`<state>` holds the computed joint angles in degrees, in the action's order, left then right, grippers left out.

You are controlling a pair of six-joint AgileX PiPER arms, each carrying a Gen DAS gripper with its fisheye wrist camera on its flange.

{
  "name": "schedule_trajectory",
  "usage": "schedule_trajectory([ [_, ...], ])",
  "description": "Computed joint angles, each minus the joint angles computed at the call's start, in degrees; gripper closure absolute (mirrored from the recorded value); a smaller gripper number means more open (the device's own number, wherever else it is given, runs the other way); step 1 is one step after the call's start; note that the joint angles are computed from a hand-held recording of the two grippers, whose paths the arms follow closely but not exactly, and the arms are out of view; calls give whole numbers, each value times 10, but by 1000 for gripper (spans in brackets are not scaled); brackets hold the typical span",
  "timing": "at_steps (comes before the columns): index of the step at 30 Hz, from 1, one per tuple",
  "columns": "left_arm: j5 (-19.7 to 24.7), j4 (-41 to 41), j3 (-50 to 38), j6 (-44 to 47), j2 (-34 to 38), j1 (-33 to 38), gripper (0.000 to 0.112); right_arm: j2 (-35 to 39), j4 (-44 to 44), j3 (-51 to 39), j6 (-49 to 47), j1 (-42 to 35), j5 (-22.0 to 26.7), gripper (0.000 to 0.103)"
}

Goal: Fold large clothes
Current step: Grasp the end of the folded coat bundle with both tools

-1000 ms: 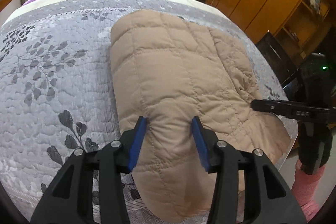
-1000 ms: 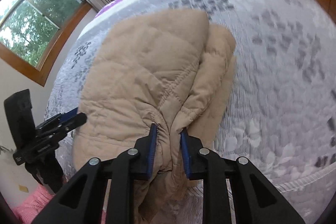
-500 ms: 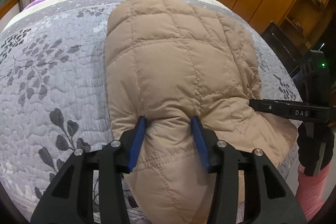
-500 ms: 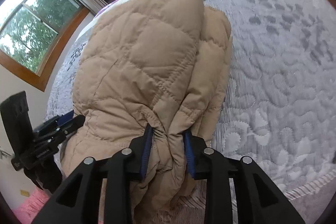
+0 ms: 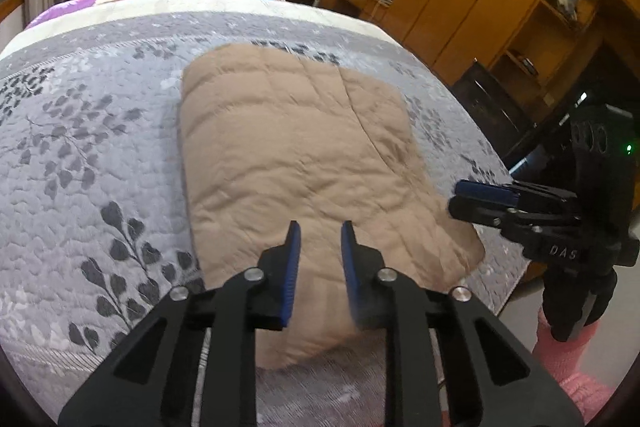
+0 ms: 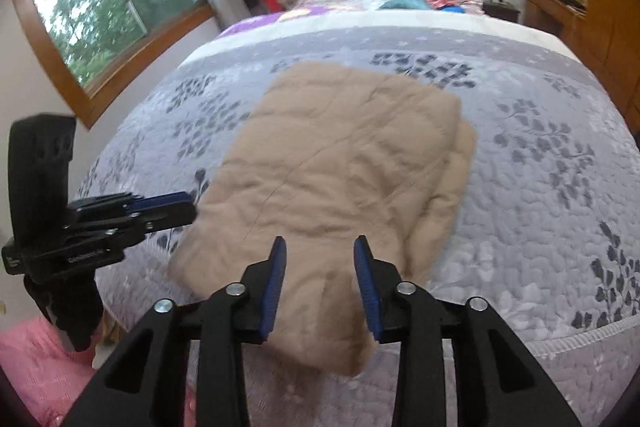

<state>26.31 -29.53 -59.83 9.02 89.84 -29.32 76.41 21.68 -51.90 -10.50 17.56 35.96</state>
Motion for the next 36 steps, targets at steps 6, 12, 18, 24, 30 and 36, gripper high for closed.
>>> schedule_trajectory([
  [6,-10,-37,21,46,25,5,101,16,30,41,-22,-5,-24,75],
  [12,-34,-33,30,52,43,-1,101,56,136,75,-126,-38,-54,76],
  [18,-52,-32,40,52,51,-1,107,71,185,86,-179,-50,-69,78],
  [24,-73,36,43,-17,62,-15,109,72,187,98,-179,-39,-92,78],
  [30,-82,50,44,-31,69,-20,110,77,213,112,-190,-23,-117,78],
  [36,-98,35,52,-19,76,-22,110,79,204,119,-179,-12,-137,78],
])
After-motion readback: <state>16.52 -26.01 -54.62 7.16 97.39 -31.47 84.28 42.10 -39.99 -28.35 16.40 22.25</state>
